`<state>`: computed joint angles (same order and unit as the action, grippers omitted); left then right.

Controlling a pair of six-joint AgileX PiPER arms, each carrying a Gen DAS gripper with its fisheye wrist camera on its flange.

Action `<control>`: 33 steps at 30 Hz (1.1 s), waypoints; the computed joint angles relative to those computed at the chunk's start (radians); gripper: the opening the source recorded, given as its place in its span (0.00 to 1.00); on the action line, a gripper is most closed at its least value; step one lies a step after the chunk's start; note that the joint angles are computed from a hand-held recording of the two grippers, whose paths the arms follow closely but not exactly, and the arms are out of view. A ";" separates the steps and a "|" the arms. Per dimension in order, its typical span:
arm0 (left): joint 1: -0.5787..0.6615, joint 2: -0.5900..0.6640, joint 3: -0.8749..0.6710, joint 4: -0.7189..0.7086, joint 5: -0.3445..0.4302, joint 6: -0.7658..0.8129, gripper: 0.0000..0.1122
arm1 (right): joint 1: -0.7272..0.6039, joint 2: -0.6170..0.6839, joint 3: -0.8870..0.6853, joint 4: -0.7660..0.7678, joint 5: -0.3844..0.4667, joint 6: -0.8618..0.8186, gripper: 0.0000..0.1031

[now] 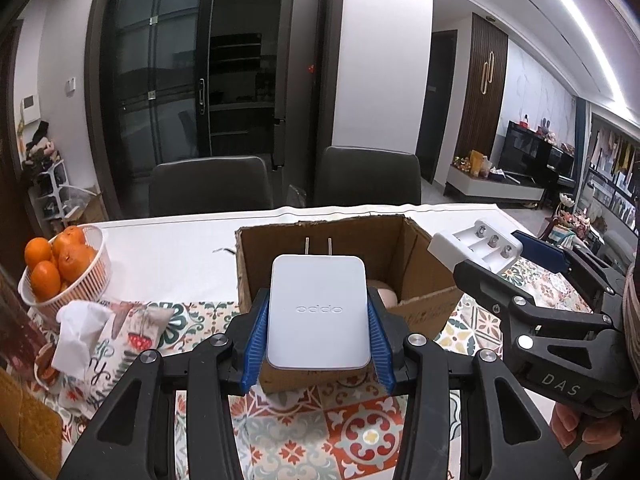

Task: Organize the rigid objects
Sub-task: 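Carry the adapter and battery charger into the box and open both grippers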

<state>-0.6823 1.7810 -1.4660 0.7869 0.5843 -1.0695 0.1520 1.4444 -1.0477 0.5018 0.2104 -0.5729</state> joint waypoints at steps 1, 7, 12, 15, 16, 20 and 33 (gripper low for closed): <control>0.008 0.015 -0.026 -0.013 0.005 0.024 0.40 | -0.002 0.013 -0.018 -0.003 0.007 0.003 0.75; 0.029 0.088 -0.160 -0.090 0.051 0.141 0.40 | -0.016 0.075 -0.098 -0.022 0.039 0.023 0.75; 0.060 0.151 -0.276 -0.197 0.080 0.255 0.40 | -0.025 0.140 -0.179 -0.034 0.081 0.044 0.75; 0.085 0.197 -0.354 -0.290 0.106 0.336 0.40 | -0.045 0.181 -0.229 0.014 0.129 0.010 0.75; 0.093 0.210 -0.372 -0.310 0.114 0.354 0.40 | -0.049 0.201 -0.254 0.003 0.146 0.031 0.75; 0.126 0.287 -0.492 -0.408 0.179 0.450 0.40 | -0.062 0.263 -0.324 -0.028 0.204 0.066 0.75; 0.166 0.494 -0.815 -0.496 0.386 0.612 0.40 | -0.057 0.463 -0.580 -0.193 0.367 0.213 0.75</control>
<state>-0.5163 2.2745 -2.2810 0.2906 0.9701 -0.4573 0.0952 1.9071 -1.6280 0.3084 0.5774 -0.3599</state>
